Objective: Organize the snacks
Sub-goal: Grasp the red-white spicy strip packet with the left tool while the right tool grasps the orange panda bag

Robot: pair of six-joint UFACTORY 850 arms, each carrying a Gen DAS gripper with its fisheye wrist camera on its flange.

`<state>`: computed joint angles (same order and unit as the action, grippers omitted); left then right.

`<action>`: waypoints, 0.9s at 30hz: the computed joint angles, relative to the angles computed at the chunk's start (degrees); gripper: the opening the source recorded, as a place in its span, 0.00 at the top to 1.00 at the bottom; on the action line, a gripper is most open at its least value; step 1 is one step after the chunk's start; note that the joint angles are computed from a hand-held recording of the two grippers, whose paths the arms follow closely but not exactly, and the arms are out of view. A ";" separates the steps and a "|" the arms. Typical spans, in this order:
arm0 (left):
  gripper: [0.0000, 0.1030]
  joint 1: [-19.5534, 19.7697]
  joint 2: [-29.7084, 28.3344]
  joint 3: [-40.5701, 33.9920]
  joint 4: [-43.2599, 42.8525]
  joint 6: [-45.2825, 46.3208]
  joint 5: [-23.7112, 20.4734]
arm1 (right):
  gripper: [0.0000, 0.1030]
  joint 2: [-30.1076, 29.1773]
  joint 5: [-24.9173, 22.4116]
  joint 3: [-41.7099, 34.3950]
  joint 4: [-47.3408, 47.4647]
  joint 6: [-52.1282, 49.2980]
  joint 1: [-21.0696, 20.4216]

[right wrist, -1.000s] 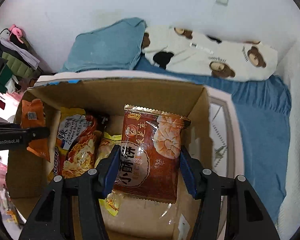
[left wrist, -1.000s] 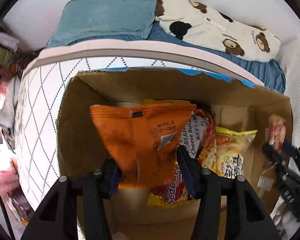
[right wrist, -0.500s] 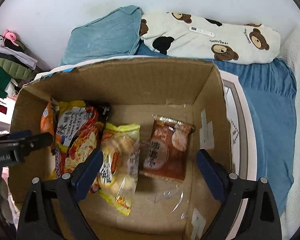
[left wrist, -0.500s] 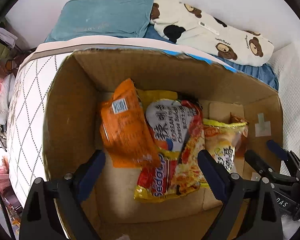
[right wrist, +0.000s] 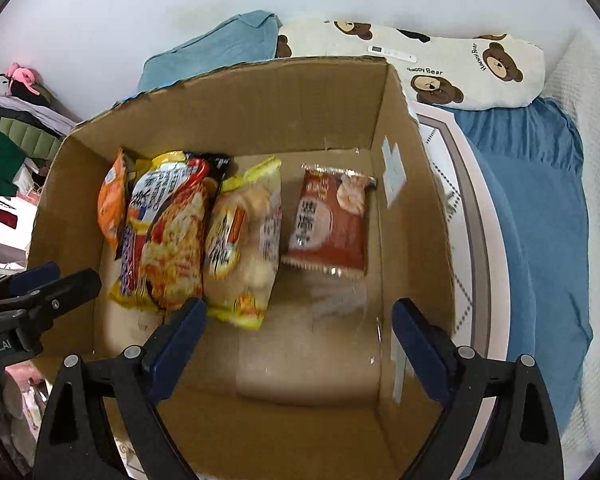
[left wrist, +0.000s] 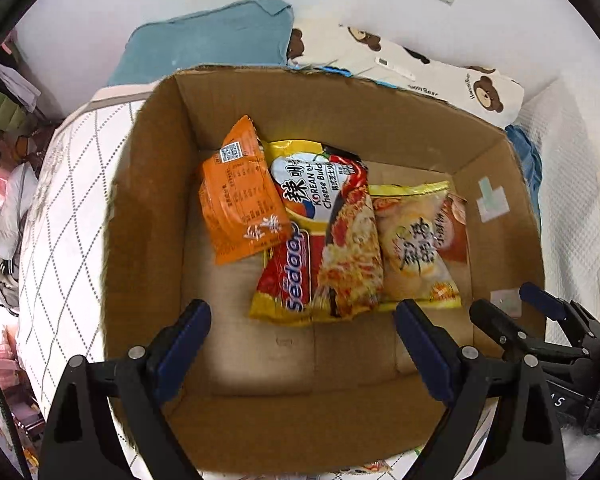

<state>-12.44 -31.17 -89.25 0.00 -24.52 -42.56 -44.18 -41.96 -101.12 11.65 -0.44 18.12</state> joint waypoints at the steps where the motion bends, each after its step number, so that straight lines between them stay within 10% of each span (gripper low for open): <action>1: 0.08 -0.22 0.96 1.02 0.41 -0.36 0.75 | 0.07 1.02 0.57 1.30 0.18 -0.15 0.03; 27: 0.08 -7.76 23.22 27.54 10.14 -15.09 10.26 | 0.07 29.82 15.77 34.56 11.79 -9.79 1.84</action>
